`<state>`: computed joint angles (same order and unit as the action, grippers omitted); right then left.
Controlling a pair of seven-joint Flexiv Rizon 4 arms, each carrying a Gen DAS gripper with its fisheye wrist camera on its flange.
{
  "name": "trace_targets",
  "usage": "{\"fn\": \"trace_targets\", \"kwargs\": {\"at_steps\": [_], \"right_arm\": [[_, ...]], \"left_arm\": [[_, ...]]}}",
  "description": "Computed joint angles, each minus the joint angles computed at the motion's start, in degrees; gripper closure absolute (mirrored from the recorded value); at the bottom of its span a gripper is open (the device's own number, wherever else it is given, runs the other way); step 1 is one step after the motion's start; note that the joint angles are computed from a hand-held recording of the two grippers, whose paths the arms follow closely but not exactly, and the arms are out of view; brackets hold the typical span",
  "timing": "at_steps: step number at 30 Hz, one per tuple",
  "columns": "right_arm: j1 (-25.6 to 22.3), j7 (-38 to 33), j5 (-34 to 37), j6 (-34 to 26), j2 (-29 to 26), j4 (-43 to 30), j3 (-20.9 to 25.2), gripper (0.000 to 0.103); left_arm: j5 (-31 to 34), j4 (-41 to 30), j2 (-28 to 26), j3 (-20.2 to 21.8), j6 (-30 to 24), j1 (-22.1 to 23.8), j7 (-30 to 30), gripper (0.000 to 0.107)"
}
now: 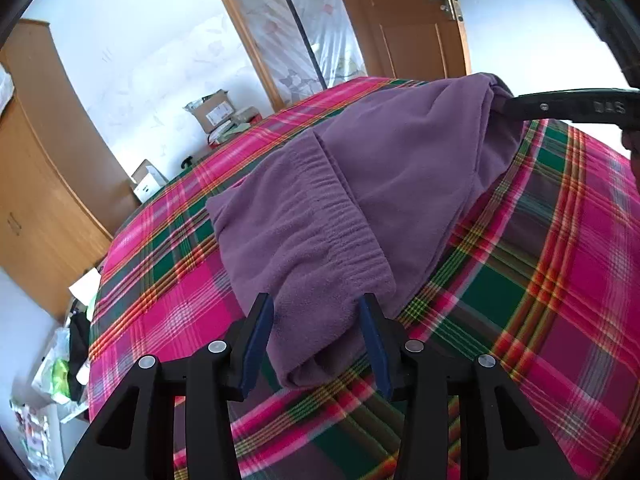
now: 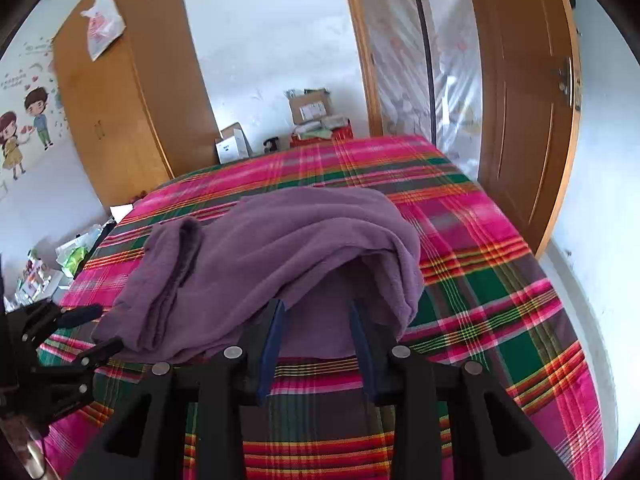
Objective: Fold clothes
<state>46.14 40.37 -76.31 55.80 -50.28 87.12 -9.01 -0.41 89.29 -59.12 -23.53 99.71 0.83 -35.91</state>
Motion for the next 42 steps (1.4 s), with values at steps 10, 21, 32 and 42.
{"fn": "trace_targets", "kwargs": {"at_steps": [10,21,32,42], "right_arm": [[-0.5,-1.8,-0.1,5.2,-2.8,-4.1,-0.9,0.069],[-2.5,4.9,-0.9,35.6,-16.2,-22.4,-11.1,0.069],[-9.7,-29.5,17.2,30.0,-29.5,-40.9,11.5,0.076],[-7.8,-28.5,24.3,37.1,-32.5,-48.8,3.3,0.099]], "left_arm": [[0.8,-2.1,-2.4,-7.0,0.2,4.6,0.2,0.098],[-0.7,-0.7,-3.4,-12.6,-2.1,9.6,-0.9,0.090],[-0.4,2.9,-3.3,-15.0,-2.5,12.9,0.7,0.066],[2.5,4.4,-3.8,-16.6,0.1,14.1,2.5,0.066]]}}
